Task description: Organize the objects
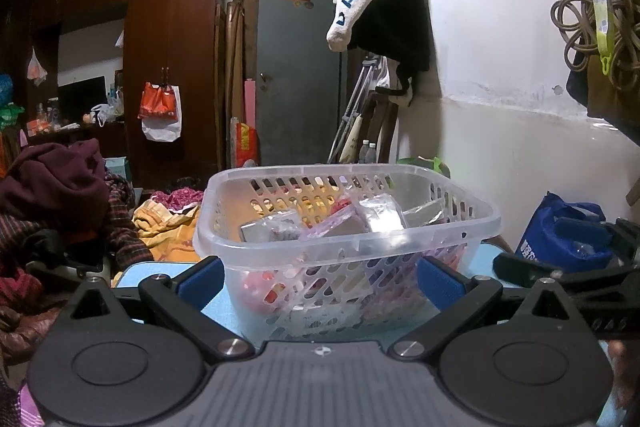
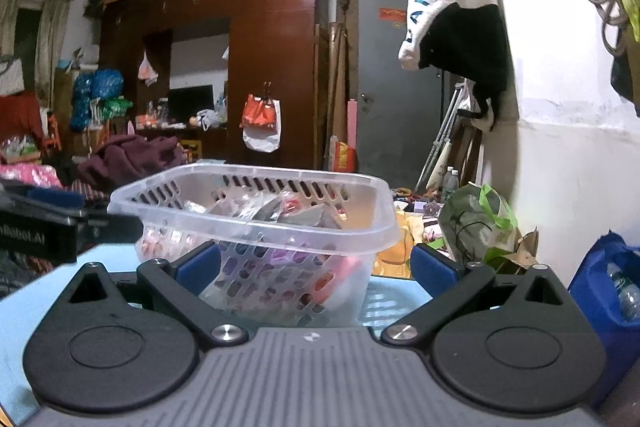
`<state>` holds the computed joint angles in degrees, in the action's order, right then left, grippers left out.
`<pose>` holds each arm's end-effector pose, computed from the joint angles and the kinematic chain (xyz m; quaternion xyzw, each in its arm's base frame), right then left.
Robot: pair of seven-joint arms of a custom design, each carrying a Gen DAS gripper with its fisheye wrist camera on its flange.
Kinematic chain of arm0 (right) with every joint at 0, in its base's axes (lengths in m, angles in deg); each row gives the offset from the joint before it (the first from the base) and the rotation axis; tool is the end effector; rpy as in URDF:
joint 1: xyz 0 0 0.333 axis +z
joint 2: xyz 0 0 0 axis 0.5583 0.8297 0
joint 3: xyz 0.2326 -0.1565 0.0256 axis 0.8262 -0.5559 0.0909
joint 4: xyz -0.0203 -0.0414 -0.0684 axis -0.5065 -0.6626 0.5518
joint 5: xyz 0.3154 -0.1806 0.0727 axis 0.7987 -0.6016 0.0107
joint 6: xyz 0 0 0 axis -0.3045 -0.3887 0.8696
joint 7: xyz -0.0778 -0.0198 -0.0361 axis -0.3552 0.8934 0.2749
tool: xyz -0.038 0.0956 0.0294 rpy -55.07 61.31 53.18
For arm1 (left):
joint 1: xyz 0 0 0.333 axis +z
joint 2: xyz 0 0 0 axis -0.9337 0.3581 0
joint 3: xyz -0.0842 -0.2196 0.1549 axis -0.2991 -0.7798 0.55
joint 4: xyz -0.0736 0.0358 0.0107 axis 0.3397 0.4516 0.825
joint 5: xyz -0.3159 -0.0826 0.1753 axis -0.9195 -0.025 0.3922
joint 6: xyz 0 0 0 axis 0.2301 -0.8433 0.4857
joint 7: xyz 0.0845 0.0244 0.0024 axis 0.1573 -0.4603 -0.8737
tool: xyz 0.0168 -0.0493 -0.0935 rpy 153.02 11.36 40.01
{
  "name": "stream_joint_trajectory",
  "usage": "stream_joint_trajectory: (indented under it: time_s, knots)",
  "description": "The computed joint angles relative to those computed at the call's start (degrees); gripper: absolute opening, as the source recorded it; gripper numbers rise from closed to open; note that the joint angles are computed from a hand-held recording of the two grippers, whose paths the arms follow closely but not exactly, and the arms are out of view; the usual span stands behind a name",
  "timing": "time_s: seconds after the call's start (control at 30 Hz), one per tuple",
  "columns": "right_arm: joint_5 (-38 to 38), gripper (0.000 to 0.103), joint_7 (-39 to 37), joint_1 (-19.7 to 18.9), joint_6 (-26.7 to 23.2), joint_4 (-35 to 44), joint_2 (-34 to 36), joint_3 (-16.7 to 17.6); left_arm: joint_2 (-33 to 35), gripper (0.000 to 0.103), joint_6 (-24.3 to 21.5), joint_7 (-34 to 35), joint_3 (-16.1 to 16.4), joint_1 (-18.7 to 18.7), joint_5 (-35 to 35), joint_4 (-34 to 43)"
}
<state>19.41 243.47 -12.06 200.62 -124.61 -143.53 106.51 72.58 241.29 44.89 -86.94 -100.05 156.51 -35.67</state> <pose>0.3872 0.3525 0.5031 -0.5052 0.6078 -0.4793 0.3817 0.4613 -0.4410 0.5188 -0.3780 0.7320 -0.5108 0.2457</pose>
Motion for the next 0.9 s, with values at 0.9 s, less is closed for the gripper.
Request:
stream_joint_trajectory:
  time_s: [0.9]
  knots:
    - [-0.4, 0.103, 2.83, 0.61, 0.58, -1.45, -0.59, -1.1, 2.26, 0.103, -0.73, 7.57, 1.19, -2.87, -8.06, 1.14]
